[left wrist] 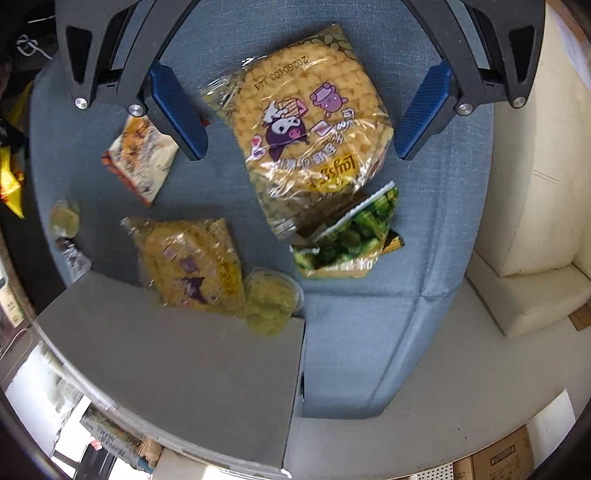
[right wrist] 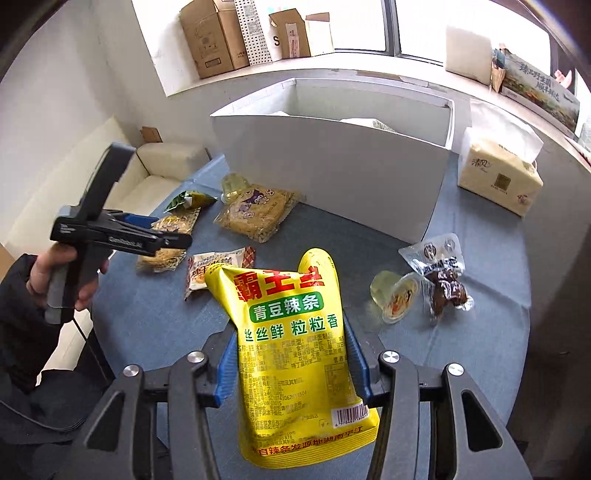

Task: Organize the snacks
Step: 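Grasp the yellow pickle pouch with the right tool and lift it, then drop the yellow pouch in the box with the right tool while the left drops the Lay's bag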

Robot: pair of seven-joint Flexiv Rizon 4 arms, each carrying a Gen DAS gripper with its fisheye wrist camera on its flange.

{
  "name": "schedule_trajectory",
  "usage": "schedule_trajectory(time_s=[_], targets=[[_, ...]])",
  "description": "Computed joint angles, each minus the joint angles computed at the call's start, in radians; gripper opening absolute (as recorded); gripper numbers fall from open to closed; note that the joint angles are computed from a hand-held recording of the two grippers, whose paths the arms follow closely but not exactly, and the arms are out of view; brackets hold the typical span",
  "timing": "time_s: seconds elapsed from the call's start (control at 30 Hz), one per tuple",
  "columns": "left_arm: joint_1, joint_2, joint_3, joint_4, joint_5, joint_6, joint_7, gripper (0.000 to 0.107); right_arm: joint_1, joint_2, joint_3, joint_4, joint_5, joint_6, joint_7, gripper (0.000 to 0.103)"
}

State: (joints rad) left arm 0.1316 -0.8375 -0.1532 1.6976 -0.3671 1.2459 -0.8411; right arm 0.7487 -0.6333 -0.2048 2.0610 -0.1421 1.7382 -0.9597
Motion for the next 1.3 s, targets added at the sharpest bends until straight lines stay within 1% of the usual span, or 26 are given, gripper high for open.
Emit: schedule_trajectory(time_s=[0.03,0.07,0.13,0.2,0.27,0.37,0.43,0.47,0.5,0.53,0.6,0.63,0.67,0.73,0.8,0.87,0.9,0.97,1.0,1.1,1.17,1.27,1.3], targets=[[-0.017,0.001,0.017,0.013,0.014,0.049,-0.007,0.084,-0.003,-0.004,0.006,-0.003,0.001,-0.002,0.003,0.054],[-0.011,0.004,0.010,0.025,0.018,0.069,-0.001,0.083,-0.005,-0.004,0.010,-0.002,0.002,-0.002,0.004,0.054],[0.044,0.012,-0.054,0.045,-0.004,0.056,0.042,0.082,-0.010,-0.012,0.019,-0.007,0.005,0.002,0.009,0.054],[0.060,0.019,-0.068,0.057,-0.016,0.055,0.059,0.081,-0.015,-0.037,0.030,-0.026,0.009,0.015,0.015,0.054],[0.094,0.036,-0.105,0.087,-0.042,0.064,0.087,0.081,-0.011,-0.041,0.030,-0.028,0.014,0.021,0.016,0.054],[0.197,0.084,-0.224,0.159,-0.113,0.090,0.180,0.081,-0.006,-0.042,0.032,-0.032,0.024,0.040,0.014,0.054],[0.280,0.120,-0.337,0.213,-0.172,0.122,0.273,0.081,0.012,-0.041,0.014,-0.034,0.040,0.054,0.013,0.054],[0.315,0.134,-0.390,0.231,-0.199,0.136,0.316,0.081,0.032,-0.040,-0.008,-0.034,0.051,0.062,0.011,0.054],[0.335,0.148,-0.427,0.243,-0.220,0.149,0.348,0.081,0.053,-0.038,-0.035,-0.035,0.064,0.071,0.009,0.054],[0.342,0.161,-0.448,0.241,-0.234,0.147,0.369,0.081,0.073,-0.035,-0.062,-0.039,0.082,0.080,0.010,0.054],[0.342,0.176,-0.491,0.207,-0.269,0.132,0.403,0.081,0.084,-0.027,-0.091,-0.057,0.116,0.104,0.011,0.054],[0.332,0.178,-0.498,0.181,-0.279,0.119,0.417,0.081,0.095,-0.025,-0.115,-0.071,0.134,0.115,0.009,0.054],[0.308,0.176,-0.489,0.144,-0.282,0.108,0.422,0.081,0.115,-0.024,-0.151,-0.086,0.152,0.123,0.002,0.054],[0.238,0.157,-0.460,0.056,-0.280,0.107,0.425,0.081,0.124,-0.026,-0.195,-0.131,0.177,0.126,-0.012,0.054],[0.154,0.134,-0.391,-0.049,-0.265,0.060,0.395,0.081,0.108,-0.036,-0.216,-0.189,0.189,0.104,-0.011,0.054],[0.079,0.088,-0.333,-0.163,-0.250,0.017,0.377,0.081,0.100,-0.058,-0.254,-0.254,0.180,0.050,0.002,0.054],[0.033,0.061,-0.290,-0.230,-0.235,-0.008,0.355,0.081,0.079,-0.071,-0.251,-0.289,0.161,0.024,0.011,0.054],[-0.044,0.016,-0.203,-0.347,-0.206,-0.076,0.296,0.081,0.020,-0.100,-0.224,-0.364,0.119,-0.041,0.044,0.054],[-0.074,-0.012,-0.168,-0.403,-0.191,-0.106,0.267,0.081,-0.027,-0.113,-0.184,-0.408,0.097,-0.082,0.058,0.054],[-0.141,-0.091,-0.086,-0.543,-0.142,-0.185,0.174,0.081,-0.103,-0.164,-0.136,-0.509,0.051,-0.175,0.103,0.054],[-0.160,-0.122,-0.070,-0.579,-0.112,-0.176,0.164,0.082,-0.158,-0.195,-0.087,-0.567,0.038,-0.217,0.131,0.054],[-0.169,-0.155,-0.056,-0.625,-0.084,-0.211,0.136,0.083,-0.241,-0.223,-0.001,-0.615,0.018,-0.237,0.143,0.056],[-0.165,-0.164,-0.060,-0.639,-0.082,-0.232,0.133,0.084,-0.260,-0.231,0.021,-0.626,0.006,-0.240,0.143,0.063]])
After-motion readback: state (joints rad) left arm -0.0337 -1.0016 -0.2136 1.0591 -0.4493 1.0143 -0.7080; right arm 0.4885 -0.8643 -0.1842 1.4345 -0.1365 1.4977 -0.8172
